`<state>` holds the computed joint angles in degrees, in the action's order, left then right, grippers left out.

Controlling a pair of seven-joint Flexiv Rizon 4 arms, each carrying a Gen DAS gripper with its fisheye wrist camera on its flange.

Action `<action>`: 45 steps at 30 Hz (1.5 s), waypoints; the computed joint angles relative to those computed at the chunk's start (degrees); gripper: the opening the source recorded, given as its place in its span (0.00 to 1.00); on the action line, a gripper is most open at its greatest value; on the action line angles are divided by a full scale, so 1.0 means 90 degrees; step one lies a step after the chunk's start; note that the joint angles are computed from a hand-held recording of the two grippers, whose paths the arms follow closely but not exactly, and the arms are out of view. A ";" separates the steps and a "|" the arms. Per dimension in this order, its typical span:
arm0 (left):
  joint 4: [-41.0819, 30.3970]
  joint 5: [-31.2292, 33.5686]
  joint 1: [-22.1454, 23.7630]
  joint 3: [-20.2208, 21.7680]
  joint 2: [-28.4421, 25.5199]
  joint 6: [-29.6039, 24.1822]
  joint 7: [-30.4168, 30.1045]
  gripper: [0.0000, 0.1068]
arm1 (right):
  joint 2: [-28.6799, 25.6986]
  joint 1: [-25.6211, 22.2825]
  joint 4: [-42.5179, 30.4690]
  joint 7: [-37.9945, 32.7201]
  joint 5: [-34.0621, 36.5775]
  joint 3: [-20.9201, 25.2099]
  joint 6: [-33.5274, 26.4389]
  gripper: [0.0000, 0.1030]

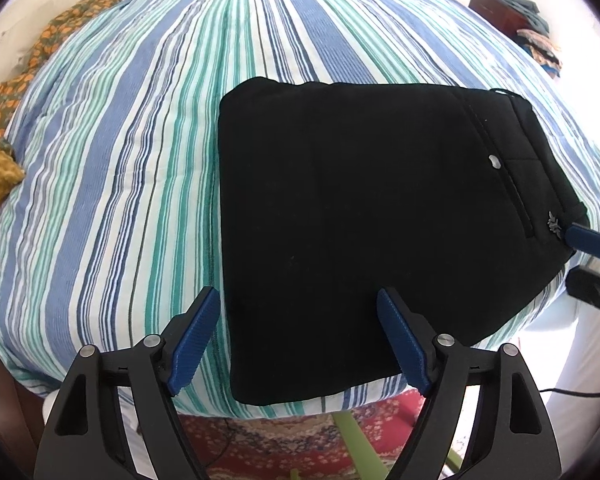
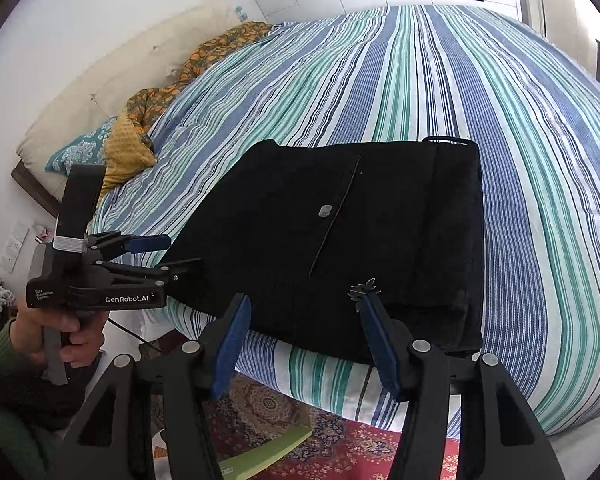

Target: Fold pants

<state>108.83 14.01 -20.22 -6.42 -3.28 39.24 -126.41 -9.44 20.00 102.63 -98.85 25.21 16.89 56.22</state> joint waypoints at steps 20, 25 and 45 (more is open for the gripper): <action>0.1593 -0.4722 0.0644 0.0283 0.0119 0.1536 0.2629 0.80 | -0.1391 -0.1723 -0.1976 0.0327 0.2564 -0.0299 -0.2607 0.82; 0.1320 -0.4859 0.0605 0.0093 -0.0329 0.1451 0.2831 0.88 | -0.1709 -0.1579 -0.2216 0.0253 0.2155 -0.0178 -0.2843 0.92; -0.0216 -0.3319 0.0862 0.0313 -0.0291 0.2384 0.2851 0.25 | -0.2546 -0.1563 -0.4411 -0.0623 0.2716 0.0101 -0.3374 0.37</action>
<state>106.88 -15.86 -12.46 -3.60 -5.90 60.69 -100.75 -32.35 5.93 62.93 -104.46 49.65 17.79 25.86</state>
